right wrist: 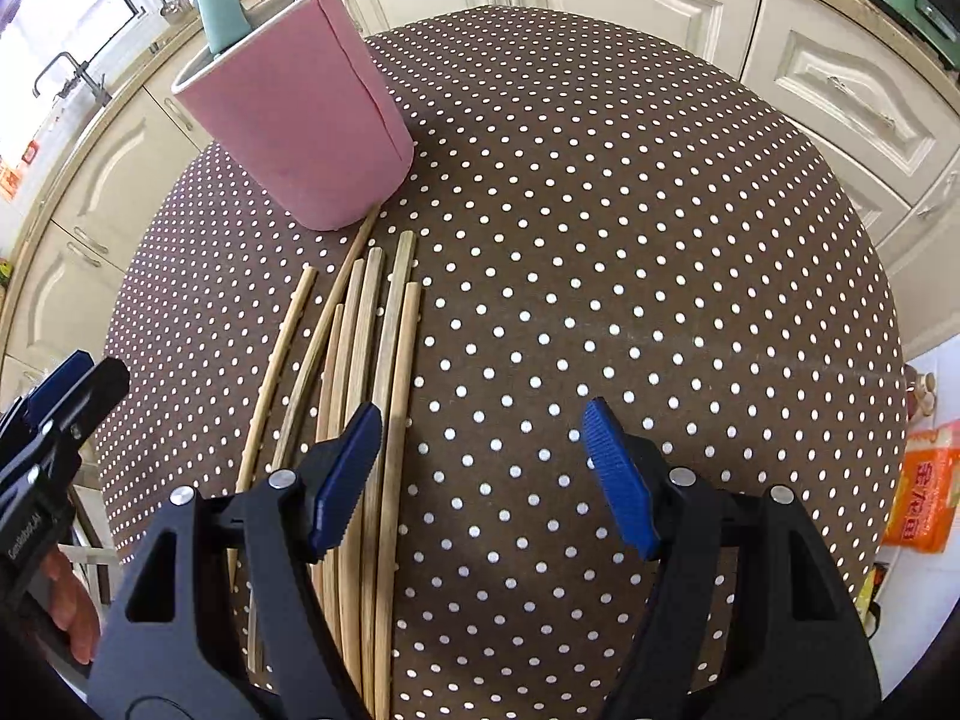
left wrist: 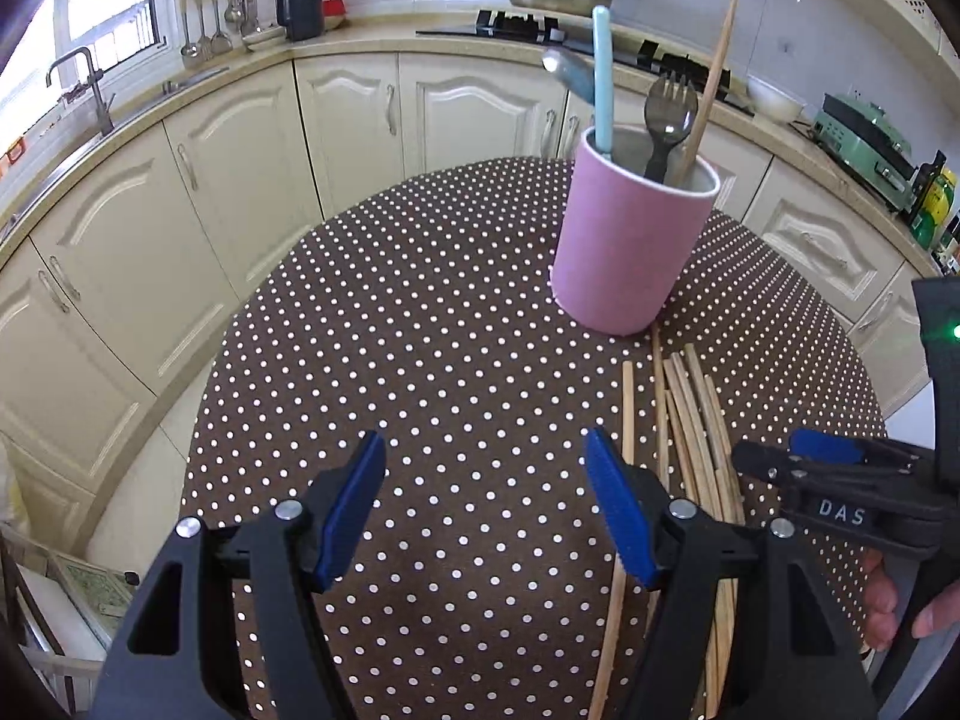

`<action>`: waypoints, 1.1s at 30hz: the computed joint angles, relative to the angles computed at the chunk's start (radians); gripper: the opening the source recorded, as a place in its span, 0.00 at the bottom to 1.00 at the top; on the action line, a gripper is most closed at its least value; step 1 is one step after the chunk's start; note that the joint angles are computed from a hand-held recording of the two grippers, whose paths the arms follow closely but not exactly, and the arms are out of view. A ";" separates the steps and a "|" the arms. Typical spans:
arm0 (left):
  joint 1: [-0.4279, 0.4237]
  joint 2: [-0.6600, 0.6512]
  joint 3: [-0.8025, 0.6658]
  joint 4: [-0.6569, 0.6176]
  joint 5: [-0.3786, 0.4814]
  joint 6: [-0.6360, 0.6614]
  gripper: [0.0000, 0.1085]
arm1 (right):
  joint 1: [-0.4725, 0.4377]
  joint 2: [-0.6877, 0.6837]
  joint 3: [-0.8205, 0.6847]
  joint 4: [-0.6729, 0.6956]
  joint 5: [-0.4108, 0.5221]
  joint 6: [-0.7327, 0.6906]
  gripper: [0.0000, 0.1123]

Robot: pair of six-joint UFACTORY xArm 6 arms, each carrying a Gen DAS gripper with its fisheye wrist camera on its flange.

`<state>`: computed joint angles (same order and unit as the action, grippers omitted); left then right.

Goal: Organize utensils
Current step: 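Grasp one wooden chopstick with the right tool while the left tool approaches the chopstick pile, then close the left tool on another wooden chopstick from the pile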

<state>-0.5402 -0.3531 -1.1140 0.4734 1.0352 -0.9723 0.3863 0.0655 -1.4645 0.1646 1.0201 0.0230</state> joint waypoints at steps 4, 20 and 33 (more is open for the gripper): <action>0.001 0.013 -0.006 -0.017 -0.001 0.020 0.62 | 0.039 0.045 -0.052 -0.114 0.004 0.068 0.62; -0.012 0.087 -0.045 -0.091 -0.024 0.080 0.64 | 0.031 0.024 0.048 0.019 -0.174 -0.067 0.07; -0.025 0.261 -0.193 -0.113 0.029 0.134 0.64 | -0.078 -0.022 0.138 0.367 -0.212 -0.274 0.06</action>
<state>-0.5654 -0.0926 -1.3075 0.3602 1.0642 -0.8381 0.3080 0.0433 -1.3263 0.5314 0.8077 -0.2513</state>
